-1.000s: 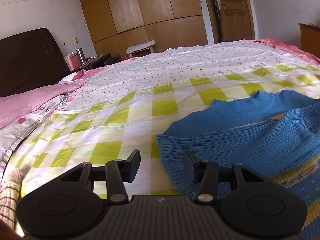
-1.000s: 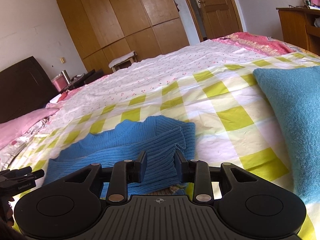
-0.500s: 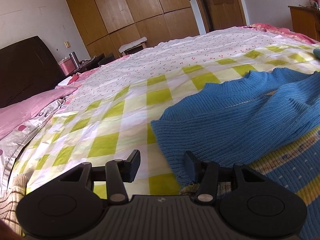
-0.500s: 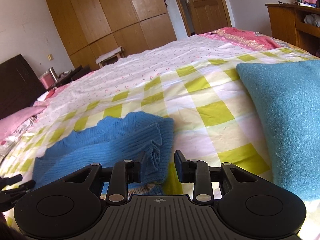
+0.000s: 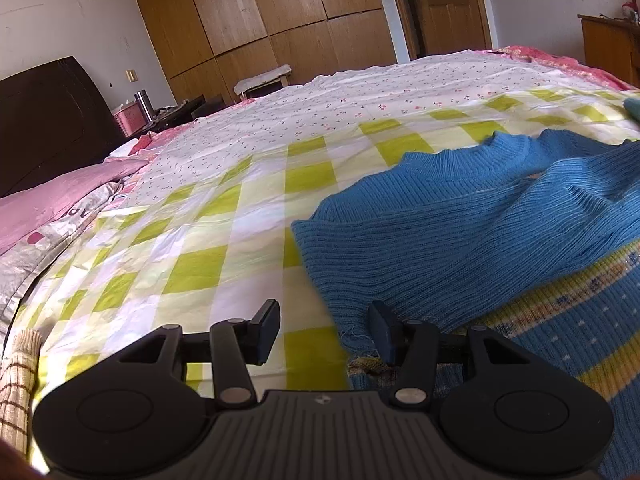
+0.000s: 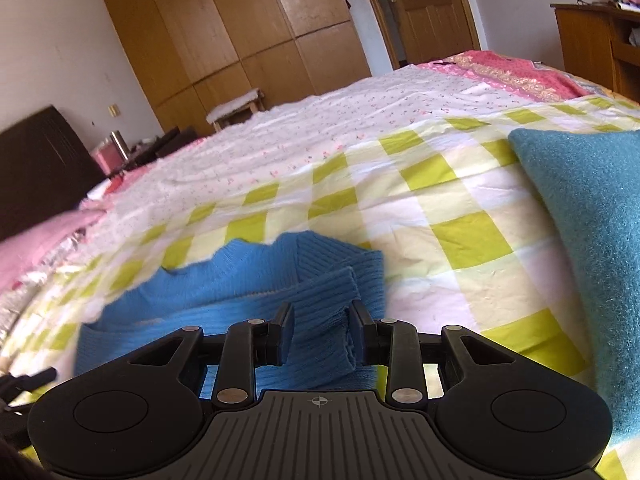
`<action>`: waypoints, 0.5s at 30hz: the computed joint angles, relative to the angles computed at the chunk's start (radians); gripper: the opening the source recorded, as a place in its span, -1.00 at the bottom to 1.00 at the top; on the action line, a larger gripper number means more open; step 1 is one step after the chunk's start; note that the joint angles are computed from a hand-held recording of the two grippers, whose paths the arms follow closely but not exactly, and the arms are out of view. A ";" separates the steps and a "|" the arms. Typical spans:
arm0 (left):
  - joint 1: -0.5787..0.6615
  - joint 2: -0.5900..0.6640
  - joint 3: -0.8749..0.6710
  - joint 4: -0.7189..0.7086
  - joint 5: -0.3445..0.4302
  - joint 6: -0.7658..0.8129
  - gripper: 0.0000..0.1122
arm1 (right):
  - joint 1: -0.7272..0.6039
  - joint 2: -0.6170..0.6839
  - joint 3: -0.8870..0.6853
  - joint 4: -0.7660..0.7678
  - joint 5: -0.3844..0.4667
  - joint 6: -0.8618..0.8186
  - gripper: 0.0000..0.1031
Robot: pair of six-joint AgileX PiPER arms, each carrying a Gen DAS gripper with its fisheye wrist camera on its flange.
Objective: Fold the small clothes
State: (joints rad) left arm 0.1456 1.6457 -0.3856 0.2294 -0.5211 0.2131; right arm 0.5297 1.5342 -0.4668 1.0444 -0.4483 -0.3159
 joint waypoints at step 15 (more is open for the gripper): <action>0.148 -0.101 0.058 0.396 0.020 -0.330 -0.01 | 0.160 -0.064 0.060 0.233 -0.092 -0.196 -0.40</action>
